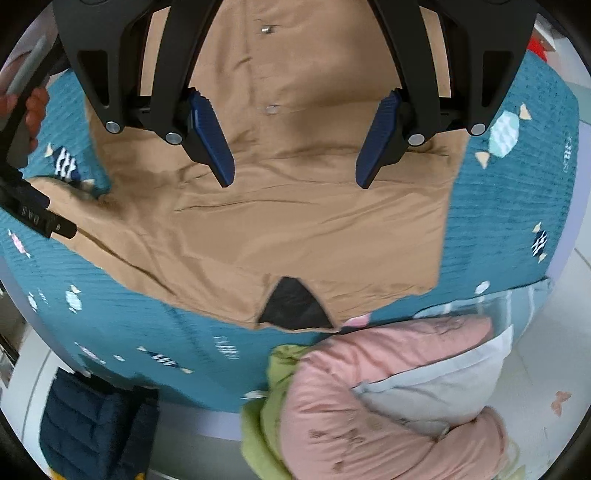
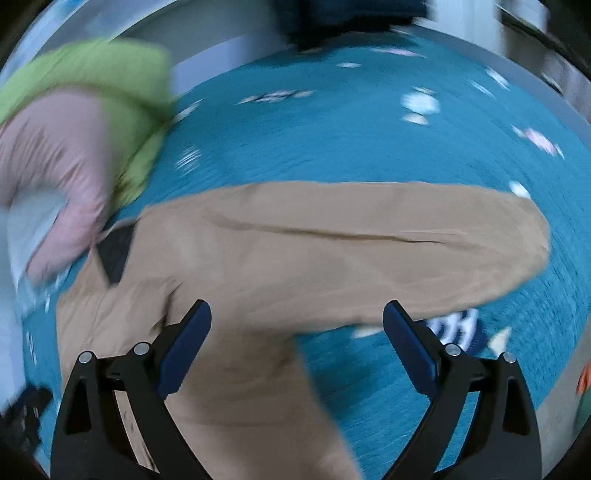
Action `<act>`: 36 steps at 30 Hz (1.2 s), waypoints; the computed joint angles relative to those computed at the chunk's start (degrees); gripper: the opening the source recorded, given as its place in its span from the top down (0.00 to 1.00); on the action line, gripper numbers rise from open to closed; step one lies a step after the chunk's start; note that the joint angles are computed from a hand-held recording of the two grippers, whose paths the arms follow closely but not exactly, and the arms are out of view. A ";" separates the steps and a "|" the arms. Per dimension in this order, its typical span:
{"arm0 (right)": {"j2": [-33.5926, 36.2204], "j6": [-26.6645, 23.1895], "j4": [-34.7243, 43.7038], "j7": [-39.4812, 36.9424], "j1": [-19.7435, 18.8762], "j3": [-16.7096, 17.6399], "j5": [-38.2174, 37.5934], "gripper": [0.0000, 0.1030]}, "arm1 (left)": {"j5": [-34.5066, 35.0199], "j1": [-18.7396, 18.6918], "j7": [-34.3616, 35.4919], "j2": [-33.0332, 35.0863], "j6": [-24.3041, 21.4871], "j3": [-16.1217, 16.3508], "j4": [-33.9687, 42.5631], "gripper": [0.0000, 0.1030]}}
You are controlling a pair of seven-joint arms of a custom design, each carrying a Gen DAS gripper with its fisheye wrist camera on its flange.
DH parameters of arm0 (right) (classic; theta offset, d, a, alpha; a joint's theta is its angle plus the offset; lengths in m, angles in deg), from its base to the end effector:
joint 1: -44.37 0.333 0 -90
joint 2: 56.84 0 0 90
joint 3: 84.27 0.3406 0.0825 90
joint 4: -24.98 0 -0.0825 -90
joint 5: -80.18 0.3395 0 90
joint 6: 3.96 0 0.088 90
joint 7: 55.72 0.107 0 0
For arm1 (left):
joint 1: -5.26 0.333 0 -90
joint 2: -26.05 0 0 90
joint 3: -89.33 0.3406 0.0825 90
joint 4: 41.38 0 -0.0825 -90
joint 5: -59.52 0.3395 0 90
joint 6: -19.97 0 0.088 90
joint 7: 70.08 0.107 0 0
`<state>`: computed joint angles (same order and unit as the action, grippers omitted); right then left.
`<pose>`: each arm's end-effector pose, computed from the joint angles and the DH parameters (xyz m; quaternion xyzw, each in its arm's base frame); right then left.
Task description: Fold large clothes
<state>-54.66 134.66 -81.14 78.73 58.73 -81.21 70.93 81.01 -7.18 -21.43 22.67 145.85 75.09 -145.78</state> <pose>0.5477 0.1705 0.5941 -0.5402 0.7974 -0.1277 0.2368 0.4838 -0.2334 0.6354 -0.7124 0.6455 -0.1723 0.2147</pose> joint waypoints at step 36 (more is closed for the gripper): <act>-1.91 15.22 -12.93 -12.22 -11.35 -4.99 35.19 0.82 | -7.62 -17.62 7.43 39.39 -7.08 7.39 46.45 0.64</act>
